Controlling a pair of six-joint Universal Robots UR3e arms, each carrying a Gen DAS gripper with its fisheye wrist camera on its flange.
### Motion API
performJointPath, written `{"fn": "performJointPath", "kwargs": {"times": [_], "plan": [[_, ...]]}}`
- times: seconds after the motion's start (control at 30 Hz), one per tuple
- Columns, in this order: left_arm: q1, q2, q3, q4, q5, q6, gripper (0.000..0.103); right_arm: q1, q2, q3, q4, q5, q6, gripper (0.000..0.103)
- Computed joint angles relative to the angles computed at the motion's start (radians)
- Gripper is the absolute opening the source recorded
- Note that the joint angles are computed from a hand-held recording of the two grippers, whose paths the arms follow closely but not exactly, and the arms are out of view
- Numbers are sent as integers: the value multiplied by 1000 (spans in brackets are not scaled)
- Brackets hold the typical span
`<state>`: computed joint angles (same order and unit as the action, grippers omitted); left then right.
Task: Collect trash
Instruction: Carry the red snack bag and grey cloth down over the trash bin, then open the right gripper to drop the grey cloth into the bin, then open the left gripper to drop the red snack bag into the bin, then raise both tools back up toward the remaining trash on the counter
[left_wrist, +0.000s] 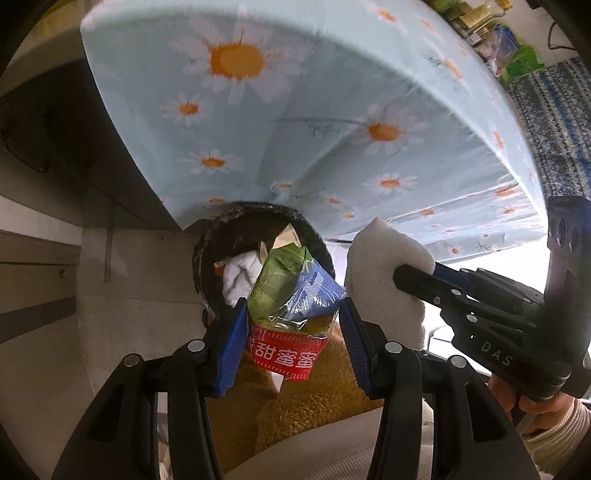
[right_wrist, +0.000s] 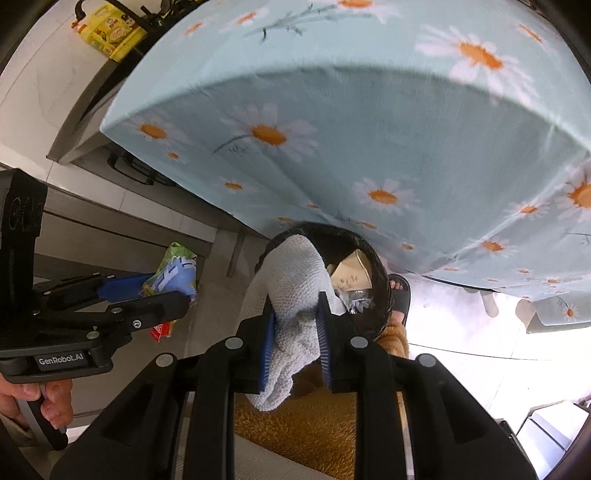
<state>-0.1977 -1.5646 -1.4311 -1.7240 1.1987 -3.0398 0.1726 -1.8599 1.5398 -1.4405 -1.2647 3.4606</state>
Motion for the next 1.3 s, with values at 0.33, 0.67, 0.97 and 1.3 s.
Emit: {"fn": "performJointPath", "kwargs": {"times": [0.33, 0.67, 0.97, 1.3], "plan": [[-3, -43, -10, 27, 14, -29, 58, -48, -16, 53, -7, 30, -32, 33], [-6, -70, 2, 20, 11, -48, 64, -119, -57, 70, 28, 50, -68, 40], [20, -62, 31, 0, 8, -39, 64, -102, -44, 32, 35, 42, -36, 40], [53, -58, 152, -48, -11, -20, 64, -101, 17, -145, 61, 10, -53, 40]]}}
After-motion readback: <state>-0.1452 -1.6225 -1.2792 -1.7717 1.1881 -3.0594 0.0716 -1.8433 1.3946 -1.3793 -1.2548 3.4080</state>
